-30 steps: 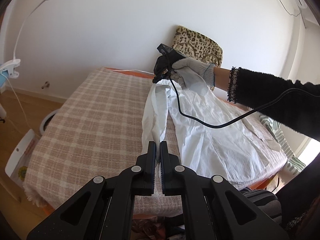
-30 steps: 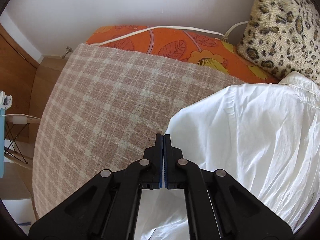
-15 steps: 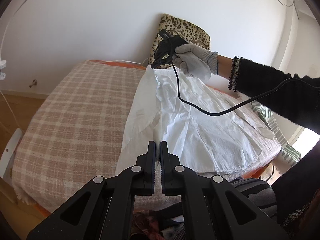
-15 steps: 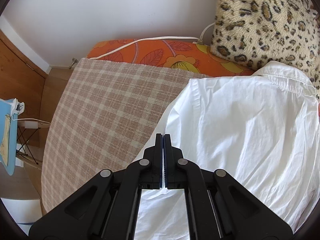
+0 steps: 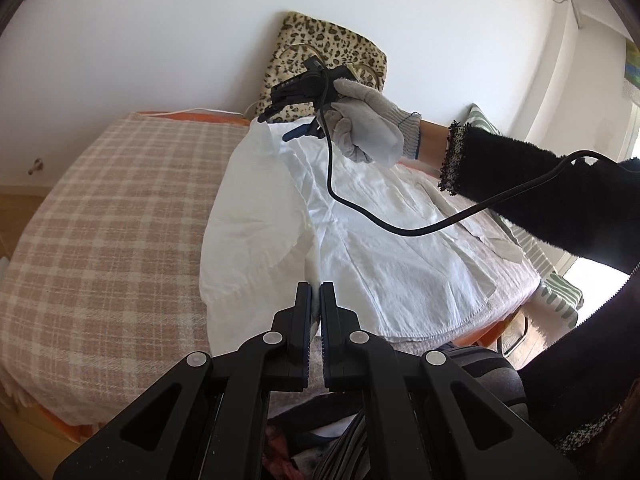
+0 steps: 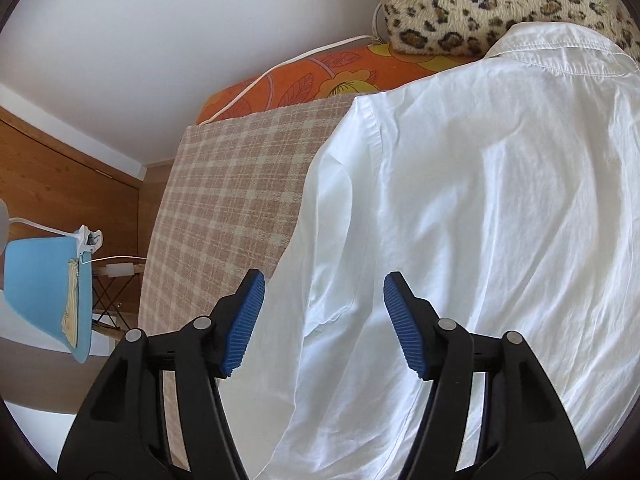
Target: Fold small clothes
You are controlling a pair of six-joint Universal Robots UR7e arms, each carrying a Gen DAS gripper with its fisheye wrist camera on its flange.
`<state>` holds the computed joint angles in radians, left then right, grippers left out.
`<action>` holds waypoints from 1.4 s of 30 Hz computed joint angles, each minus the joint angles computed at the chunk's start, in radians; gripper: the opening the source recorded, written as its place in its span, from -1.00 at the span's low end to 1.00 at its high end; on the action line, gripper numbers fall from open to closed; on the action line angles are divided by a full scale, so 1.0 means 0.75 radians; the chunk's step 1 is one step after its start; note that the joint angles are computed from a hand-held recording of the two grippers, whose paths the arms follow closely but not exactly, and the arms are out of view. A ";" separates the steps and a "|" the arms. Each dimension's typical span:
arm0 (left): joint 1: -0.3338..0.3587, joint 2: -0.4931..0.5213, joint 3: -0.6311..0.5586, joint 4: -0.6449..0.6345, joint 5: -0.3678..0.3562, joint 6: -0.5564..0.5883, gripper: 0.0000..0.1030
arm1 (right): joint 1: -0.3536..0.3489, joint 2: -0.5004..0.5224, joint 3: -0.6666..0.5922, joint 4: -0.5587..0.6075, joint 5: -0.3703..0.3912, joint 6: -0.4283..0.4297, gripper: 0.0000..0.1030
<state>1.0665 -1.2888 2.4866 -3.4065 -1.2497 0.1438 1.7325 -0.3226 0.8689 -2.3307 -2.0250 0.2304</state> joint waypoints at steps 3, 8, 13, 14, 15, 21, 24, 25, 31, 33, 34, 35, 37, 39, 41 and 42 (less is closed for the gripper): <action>-0.018 -0.007 -0.001 0.013 0.021 -0.015 -0.94 | 0.010 0.075 -0.134 0.111 0.010 -0.037 0.01; -0.038 -0.021 -0.021 0.039 0.067 0.005 -0.94 | 0.011 0.194 -0.337 0.251 -0.012 -0.037 -0.91; -0.051 0.016 -0.087 0.048 0.053 0.064 -0.94 | -0.022 0.104 -0.251 0.005 0.228 -0.017 -0.96; -0.051 0.035 -0.107 0.053 0.036 0.084 -0.94 | -0.027 0.087 -0.247 -0.004 0.253 -0.014 -0.96; -0.050 0.056 -0.127 0.065 0.014 0.103 -0.94 | -0.029 0.073 -0.240 -0.014 0.248 -0.021 -0.96; -0.041 0.214 -0.240 0.166 -0.091 0.237 -0.94 | -0.055 -0.026 -0.111 -0.008 0.102 -0.064 -0.95; -0.026 0.253 -0.279 0.256 -0.125 0.260 -0.94 | -0.087 -0.081 -0.015 -0.045 0.077 -0.041 -0.95; -0.031 0.260 -0.282 0.277 -0.107 0.261 -0.94 | -0.095 -0.092 0.008 -0.050 0.060 -0.041 -0.95; -0.026 0.223 -0.286 0.395 -0.059 0.159 -0.79 | -0.120 -0.109 0.055 -0.022 0.043 -0.067 -0.95; -0.037 0.182 -0.260 0.409 -0.041 0.122 -0.74 | -0.115 -0.120 0.078 -0.062 0.041 -0.094 -0.95; -0.039 0.157 -0.241 0.410 -0.048 0.115 -0.70 | -0.107 -0.120 0.080 -0.077 0.023 -0.106 -0.95; -0.042 0.128 -0.216 0.398 -0.053 0.116 -0.69 | -0.100 -0.117 0.077 -0.086 0.012 -0.117 -0.95; -0.060 0.082 -0.165 0.372 -0.020 0.114 -0.43 | -0.089 -0.108 0.065 -0.101 -0.002 -0.129 -0.95; -0.079 0.059 -0.126 0.338 0.044 0.113 -0.34 | -0.083 -0.099 0.050 -0.101 -0.005 -0.130 -0.95; -0.063 0.059 -0.137 0.356 0.086 0.084 -0.34 | -0.081 -0.097 0.044 -0.096 0.009 -0.129 -0.95; -0.044 0.071 -0.163 0.374 0.101 0.044 -0.34 | -0.080 -0.097 0.045 -0.099 0.007 -0.128 -0.95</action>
<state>1.0331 -1.2353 2.3641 -3.1261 -1.1742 0.1768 1.6725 -0.3953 0.9023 -2.4048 -2.0195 0.1340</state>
